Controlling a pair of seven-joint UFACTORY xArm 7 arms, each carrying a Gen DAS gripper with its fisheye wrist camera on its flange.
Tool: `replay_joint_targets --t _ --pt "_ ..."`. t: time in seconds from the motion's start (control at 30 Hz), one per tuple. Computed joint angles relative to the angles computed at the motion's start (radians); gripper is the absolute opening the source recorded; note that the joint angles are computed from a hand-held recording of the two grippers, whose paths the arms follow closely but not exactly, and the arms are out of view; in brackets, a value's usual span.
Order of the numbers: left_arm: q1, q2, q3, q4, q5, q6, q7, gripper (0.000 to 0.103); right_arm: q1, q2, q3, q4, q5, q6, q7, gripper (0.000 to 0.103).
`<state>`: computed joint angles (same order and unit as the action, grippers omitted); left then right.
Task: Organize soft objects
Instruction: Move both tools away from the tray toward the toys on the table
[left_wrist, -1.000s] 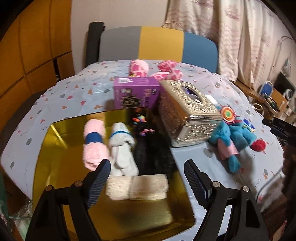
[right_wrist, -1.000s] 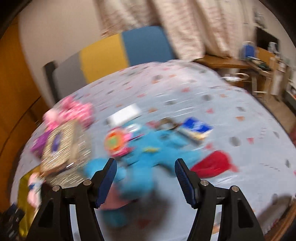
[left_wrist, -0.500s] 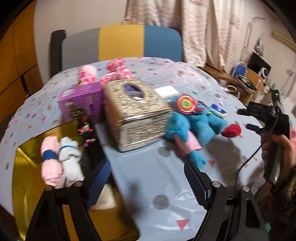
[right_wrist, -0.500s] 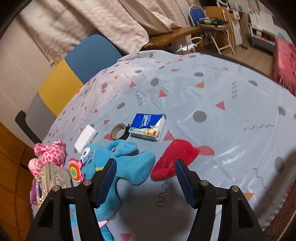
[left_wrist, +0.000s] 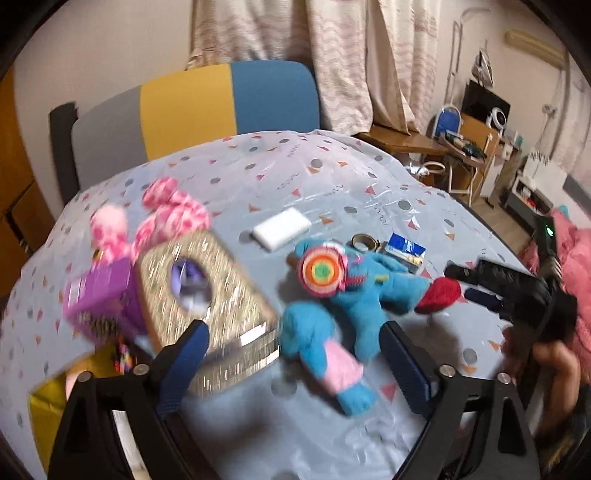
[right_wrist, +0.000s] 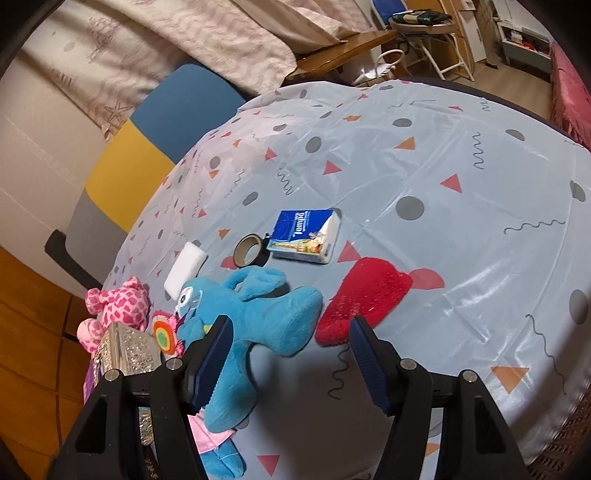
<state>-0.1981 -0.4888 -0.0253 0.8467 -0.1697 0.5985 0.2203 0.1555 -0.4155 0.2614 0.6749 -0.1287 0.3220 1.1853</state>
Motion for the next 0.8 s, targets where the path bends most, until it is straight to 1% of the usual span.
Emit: replay_joint_targets --t 0.13,0.23,0.27,0.3,0.43,0.53,0.6,0.67,0.73,0.8 --pt "0.028 0.189 -0.047 0.181 0.090 0.035 -0.025 0.095 0.024 0.001 -0.020 -0.009 0.024 -0.029 -0.025 0.066" --pt "0.041 0.332 -0.080 0.323 0.185 0.078 -0.070 0.095 0.045 -0.003 -0.041 -0.024 0.059 -0.059 -0.049 0.066" --pt "0.043 0.393 -0.091 0.384 0.235 0.094 -0.091 0.095 0.056 -0.004 -0.052 -0.030 0.077 -0.073 -0.061 0.066" --pt "0.039 0.435 -0.092 0.426 0.265 0.105 -0.099 0.095 0.065 -0.003 -0.061 -0.034 0.093 -0.082 -0.073 0.066" --pt "0.006 0.590 -0.083 0.584 0.375 0.152 -0.120 0.095 0.108 0.005 -0.096 -0.044 0.161 -0.120 -0.129 0.067" --pt "-0.032 0.712 -0.066 0.710 0.450 0.200 -0.121 0.095 0.145 0.013 -0.124 -0.047 0.214 -0.146 -0.181 0.067" --pt "-0.050 0.769 -0.055 0.766 0.470 0.206 -0.099 0.095 0.169 0.017 -0.141 -0.049 0.248 -0.159 -0.214 0.067" --pt "-0.071 0.841 -0.040 0.844 0.493 0.247 -0.080 0.095 0.195 0.022 -0.160 -0.050 0.285 -0.172 -0.249 0.067" --pt "-0.084 0.905 -0.029 0.916 0.493 0.279 -0.055 0.095 0.223 0.026 -0.181 -0.050 0.325 -0.182 -0.284 0.067" --pt "-0.098 0.982 -0.018 1.009 0.493 0.332 -0.023 0.095 0.256 0.030 -0.208 -0.052 0.370 -0.195 -0.323 0.067"
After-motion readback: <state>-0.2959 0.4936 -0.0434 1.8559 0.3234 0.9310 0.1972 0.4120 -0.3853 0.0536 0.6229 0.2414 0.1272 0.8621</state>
